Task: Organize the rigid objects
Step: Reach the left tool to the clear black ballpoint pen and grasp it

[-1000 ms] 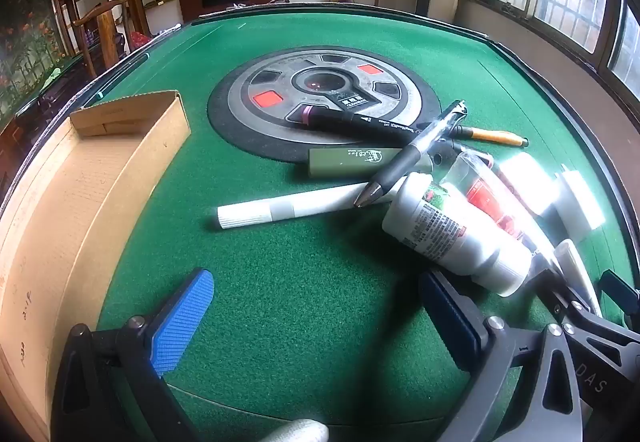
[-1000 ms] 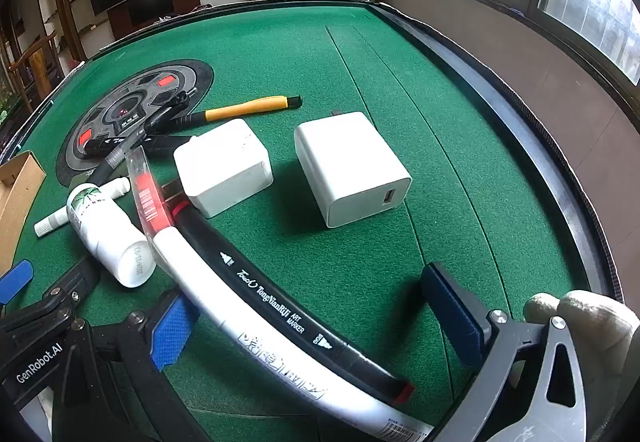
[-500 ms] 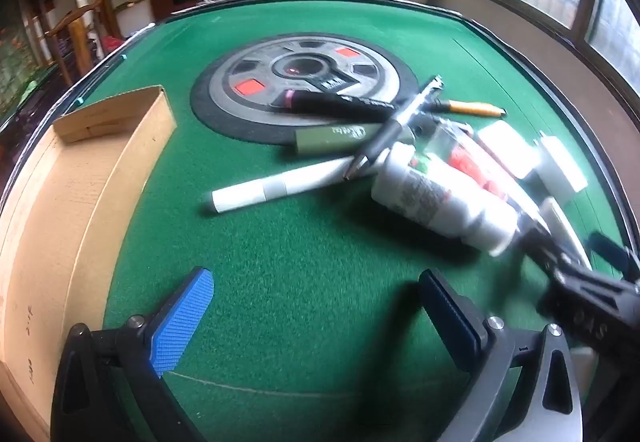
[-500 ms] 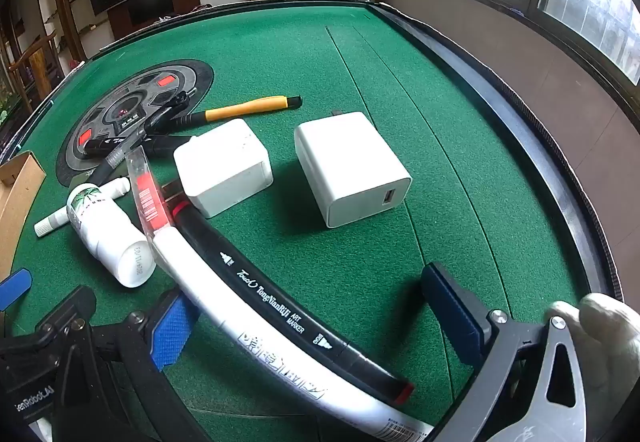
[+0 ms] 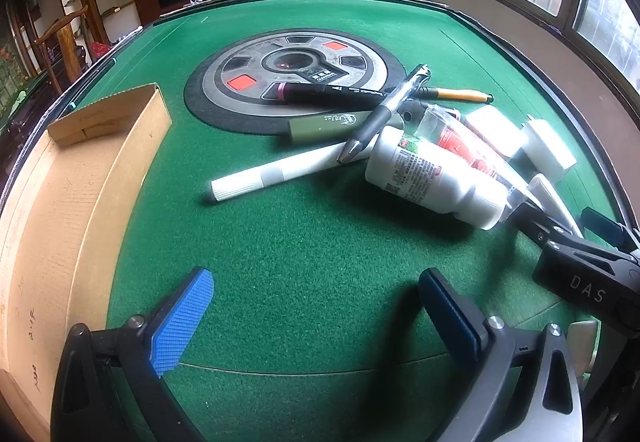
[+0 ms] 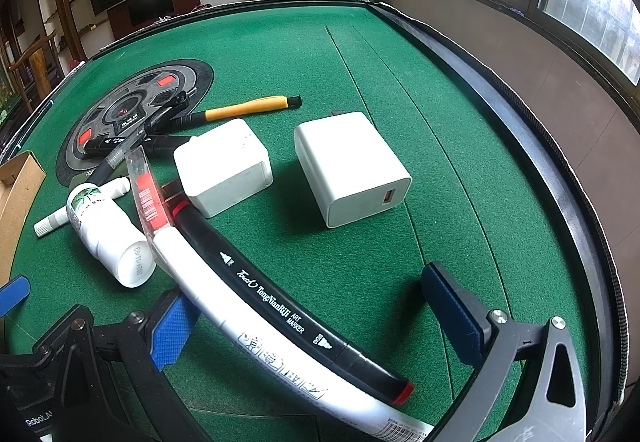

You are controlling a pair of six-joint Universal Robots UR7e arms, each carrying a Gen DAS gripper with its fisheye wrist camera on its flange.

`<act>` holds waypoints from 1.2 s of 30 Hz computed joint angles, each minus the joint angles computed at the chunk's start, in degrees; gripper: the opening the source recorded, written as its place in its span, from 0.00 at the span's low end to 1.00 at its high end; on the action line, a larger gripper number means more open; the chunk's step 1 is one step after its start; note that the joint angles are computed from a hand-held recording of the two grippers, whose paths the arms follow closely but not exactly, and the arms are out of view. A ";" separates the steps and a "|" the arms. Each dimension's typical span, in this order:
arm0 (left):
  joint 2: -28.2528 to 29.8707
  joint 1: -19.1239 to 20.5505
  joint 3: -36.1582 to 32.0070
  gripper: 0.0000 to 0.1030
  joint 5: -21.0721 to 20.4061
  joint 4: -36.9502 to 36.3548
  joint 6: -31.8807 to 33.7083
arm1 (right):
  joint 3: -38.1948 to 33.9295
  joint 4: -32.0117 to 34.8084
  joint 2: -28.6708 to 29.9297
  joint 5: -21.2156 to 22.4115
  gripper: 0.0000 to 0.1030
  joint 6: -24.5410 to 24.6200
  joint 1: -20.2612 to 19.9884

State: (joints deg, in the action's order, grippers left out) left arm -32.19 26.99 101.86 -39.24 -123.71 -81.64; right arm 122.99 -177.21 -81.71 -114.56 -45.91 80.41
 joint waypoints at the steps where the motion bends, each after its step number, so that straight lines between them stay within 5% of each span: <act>1: -0.03 0.02 0.02 0.99 0.01 -0.04 0.01 | -0.01 0.04 -0.02 0.01 1.00 0.00 0.00; 10: -0.05 0.06 -0.07 0.99 0.02 0.14 -0.02 | -2.16 12.62 -2.77 3.17 1.00 -2.73 -1.31; 13: -0.04 0.06 -0.06 0.99 0.07 0.12 -0.08 | -3.07 13.11 -1.39 -1.89 1.00 -3.07 0.59; 17: -0.11 0.09 -0.22 0.99 0.09 0.54 -0.13 | -2.92 16.19 -3.20 -1.88 1.00 -3.71 0.07; 21: -0.14 0.13 -0.20 0.99 0.15 0.56 -0.30 | -0.39 20.18 -11.38 7.60 1.00 -3.40 -2.91; 27: 0.00 0.19 -0.33 0.99 0.31 0.71 -0.82 | 5.18 4.39 -18.61 30.48 1.00 -5.24 -7.00; 28: -0.04 0.17 -0.28 0.99 0.31 0.80 -1.05 | 3.26 6.46 -17.01 30.51 1.00 -3.42 -6.20; 31: 0.23 0.06 -0.87 0.99 0.37 2.27 -2.49 | -3.09 6.96 -8.76 21.50 0.98 0.60 -0.76; 33: 0.07 0.07 -0.47 0.99 0.15 1.07 -1.22 | -3.00 -2.02 -4.83 19.46 0.96 0.02 0.90; 36: -1.59 -0.34 2.12 0.98 -2.05 -5.29 3.90 | 0.10 -11.67 -3.38 22.87 0.97 -2.91 -0.25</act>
